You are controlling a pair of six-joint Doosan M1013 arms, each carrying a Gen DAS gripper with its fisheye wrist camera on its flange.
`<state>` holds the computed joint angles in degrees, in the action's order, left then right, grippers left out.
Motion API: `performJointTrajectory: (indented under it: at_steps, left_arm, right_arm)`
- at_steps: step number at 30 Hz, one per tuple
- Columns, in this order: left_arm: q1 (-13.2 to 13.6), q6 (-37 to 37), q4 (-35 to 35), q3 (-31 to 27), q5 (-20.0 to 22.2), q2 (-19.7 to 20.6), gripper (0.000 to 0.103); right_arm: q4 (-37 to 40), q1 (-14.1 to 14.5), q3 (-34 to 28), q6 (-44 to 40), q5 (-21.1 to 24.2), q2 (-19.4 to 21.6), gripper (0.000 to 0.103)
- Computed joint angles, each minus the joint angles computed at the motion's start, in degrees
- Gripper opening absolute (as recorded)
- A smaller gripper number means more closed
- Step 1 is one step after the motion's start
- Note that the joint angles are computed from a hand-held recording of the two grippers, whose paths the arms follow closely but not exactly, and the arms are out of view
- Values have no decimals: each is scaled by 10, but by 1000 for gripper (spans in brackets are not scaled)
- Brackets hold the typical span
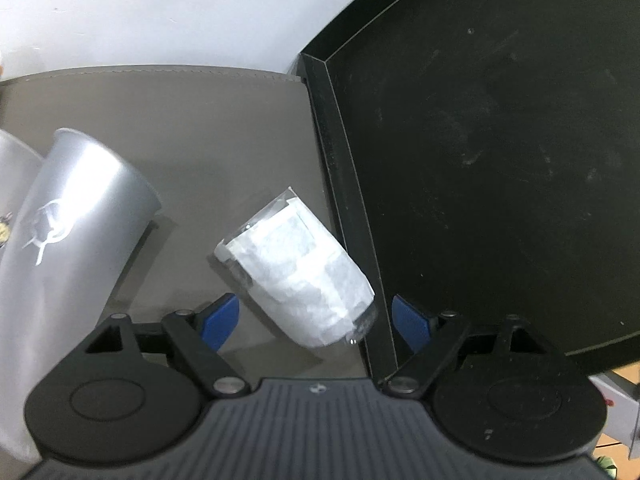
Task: Flip cup upright
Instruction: 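Move the left tool toward the paper-wrapped clear cup lying on its side, then close the left tool around the wrapped cup's body and lift it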
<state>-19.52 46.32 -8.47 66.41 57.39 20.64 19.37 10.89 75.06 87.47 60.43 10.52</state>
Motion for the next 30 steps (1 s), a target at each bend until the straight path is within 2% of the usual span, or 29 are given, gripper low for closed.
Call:
performJointTrajectory:
  at_steps: [12, 15, 17, 19, 21, 30]
  left_arm:
    - [7, -28, -14, -13, -2, 23, 83]
    - [9, -42, -17, -12, -9, 25, 77]
    - [11, -41, -32, -9, -14, 26, 76]
    - [14, -33, -53, -13, 0, 31, 72]
    - [13, -30, -46, -25, 26, 39, 70]
    - [7, -13, -27, -9, 30, 22, 68]
  right_arm:
    - [-12, 2, -1, 18, 5, 1, 81]
    - [-10, 0, -3, 30, 9, 2, 81]
    - [-12, -1, -3, 36, 9, 2, 81]
    - [-11, -2, -4, 39, 11, 3, 81]
    - [-10, -2, -3, 37, 12, 2, 81]
    - [-2, -6, -6, 37, 14, 1, 81]
